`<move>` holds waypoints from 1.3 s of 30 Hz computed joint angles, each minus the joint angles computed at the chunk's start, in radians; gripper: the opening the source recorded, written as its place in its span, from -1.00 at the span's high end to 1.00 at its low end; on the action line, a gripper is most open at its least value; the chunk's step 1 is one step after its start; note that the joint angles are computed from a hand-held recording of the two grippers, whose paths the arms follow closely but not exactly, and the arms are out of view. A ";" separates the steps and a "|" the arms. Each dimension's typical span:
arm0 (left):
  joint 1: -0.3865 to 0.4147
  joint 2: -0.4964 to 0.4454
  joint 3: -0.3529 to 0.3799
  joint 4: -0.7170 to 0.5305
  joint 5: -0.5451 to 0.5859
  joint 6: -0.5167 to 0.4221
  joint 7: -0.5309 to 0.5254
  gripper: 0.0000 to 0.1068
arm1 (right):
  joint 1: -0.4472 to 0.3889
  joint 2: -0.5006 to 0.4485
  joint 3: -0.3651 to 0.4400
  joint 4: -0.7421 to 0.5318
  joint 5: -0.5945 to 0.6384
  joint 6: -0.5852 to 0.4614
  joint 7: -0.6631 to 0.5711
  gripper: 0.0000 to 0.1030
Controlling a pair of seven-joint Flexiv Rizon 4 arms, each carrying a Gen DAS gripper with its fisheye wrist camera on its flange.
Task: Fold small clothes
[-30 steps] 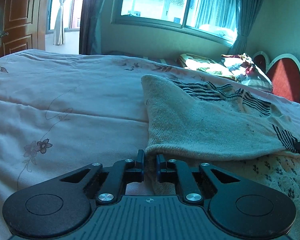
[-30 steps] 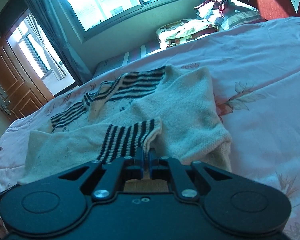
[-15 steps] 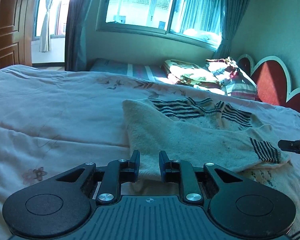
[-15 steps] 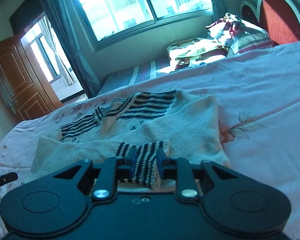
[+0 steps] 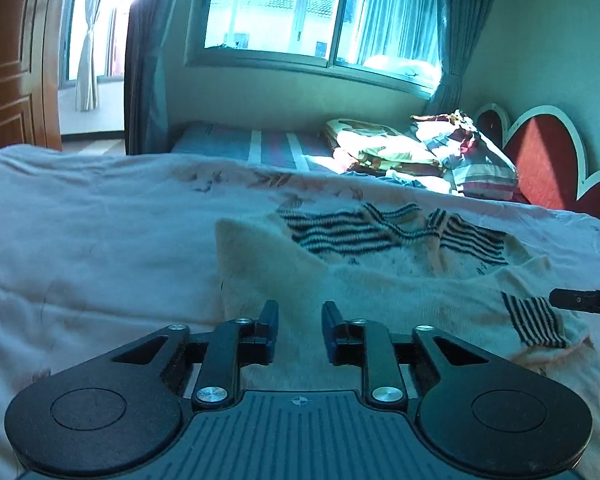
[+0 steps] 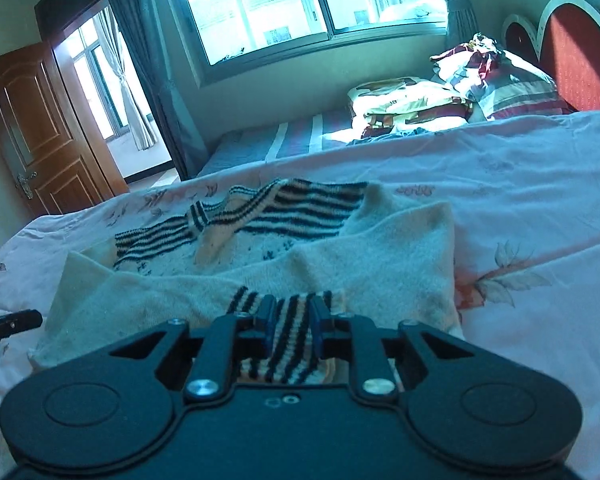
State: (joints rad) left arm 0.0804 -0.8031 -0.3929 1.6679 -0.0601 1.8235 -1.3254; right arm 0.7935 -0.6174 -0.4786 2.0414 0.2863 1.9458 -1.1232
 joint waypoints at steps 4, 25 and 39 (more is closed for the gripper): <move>-0.101 -0.092 0.087 -0.209 -0.057 -0.073 0.033 -0.07 | 0.009 -0.042 -0.046 -0.046 -0.007 -0.027 0.014 0.64; -0.180 -0.215 0.172 -0.409 -0.180 -0.237 0.148 -0.10 | -0.103 -0.103 -0.005 -0.128 -0.109 -0.074 0.067 0.58; -0.236 -0.210 0.267 -0.395 -0.181 -0.191 0.106 -0.17 | -0.079 -0.186 -0.174 -0.155 -0.179 -0.158 0.096 0.64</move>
State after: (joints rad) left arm -0.1558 -1.0128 -0.1254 1.2726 -0.2409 1.6324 -1.2191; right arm 0.7147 -0.8038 -0.6522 1.8865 0.1069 1.7882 -1.0276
